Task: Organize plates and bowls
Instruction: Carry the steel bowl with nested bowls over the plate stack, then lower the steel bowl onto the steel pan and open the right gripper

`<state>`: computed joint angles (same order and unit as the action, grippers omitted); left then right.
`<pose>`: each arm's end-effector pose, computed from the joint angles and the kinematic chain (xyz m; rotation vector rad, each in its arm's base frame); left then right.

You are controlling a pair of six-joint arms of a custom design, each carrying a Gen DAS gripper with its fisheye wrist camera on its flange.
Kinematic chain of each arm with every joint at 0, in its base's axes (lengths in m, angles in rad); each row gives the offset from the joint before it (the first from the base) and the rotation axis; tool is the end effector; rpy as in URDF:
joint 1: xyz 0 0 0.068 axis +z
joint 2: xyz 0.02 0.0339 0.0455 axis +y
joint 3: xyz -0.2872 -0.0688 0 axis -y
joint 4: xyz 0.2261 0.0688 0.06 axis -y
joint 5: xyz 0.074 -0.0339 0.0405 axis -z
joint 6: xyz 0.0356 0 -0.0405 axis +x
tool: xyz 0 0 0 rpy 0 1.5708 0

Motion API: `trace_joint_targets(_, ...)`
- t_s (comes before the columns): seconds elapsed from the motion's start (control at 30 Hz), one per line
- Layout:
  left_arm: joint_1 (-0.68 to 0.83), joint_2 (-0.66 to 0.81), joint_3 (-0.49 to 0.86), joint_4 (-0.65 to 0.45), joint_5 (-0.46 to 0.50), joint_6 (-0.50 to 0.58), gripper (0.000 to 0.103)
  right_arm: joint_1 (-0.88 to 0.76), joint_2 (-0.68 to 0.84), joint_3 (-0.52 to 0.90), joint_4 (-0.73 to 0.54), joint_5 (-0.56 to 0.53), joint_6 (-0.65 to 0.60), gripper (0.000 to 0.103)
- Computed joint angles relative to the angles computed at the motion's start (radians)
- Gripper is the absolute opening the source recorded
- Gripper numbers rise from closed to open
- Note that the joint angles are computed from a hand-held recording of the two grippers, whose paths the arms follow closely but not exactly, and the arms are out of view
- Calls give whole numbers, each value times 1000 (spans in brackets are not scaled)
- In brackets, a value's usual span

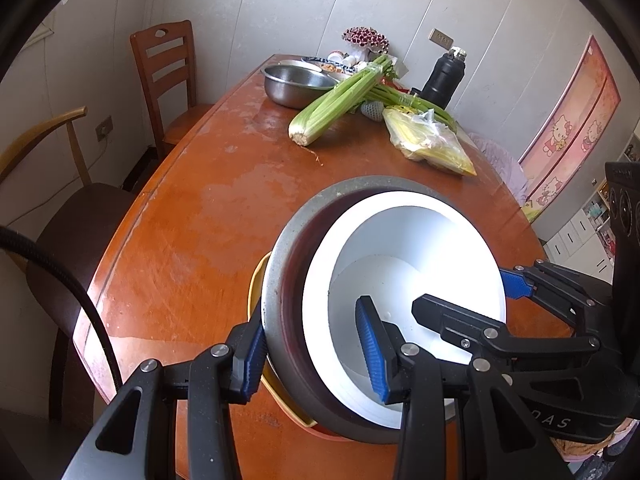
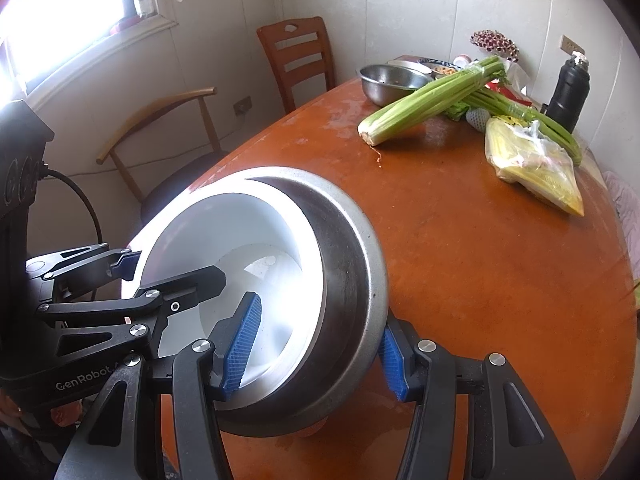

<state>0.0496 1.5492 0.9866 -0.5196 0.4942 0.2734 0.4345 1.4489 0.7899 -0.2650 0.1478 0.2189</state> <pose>0.2870 -0.0027 0.2378 0.4416 2.5023 -0.5297 0.2438 0.1074 0.2204 -0.2058 2.4743 0.0929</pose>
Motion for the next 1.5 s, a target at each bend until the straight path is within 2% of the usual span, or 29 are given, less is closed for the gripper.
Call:
trace_joint_targets(0.2, -8, 17, -5, 8, -17, -3, 41, -24, 30, -5, 19, -38, 2, 58)
trace_joint_targets(0.87, -40, 51, -17, 45, -61, -17, 41, -46, 66, -34, 66, -61, 7, 58)
trace_joint_targets(1.5, -62, 54, -50, 95, -102, -16, 41, 4, 76, -56, 100, 54, 10, 57)
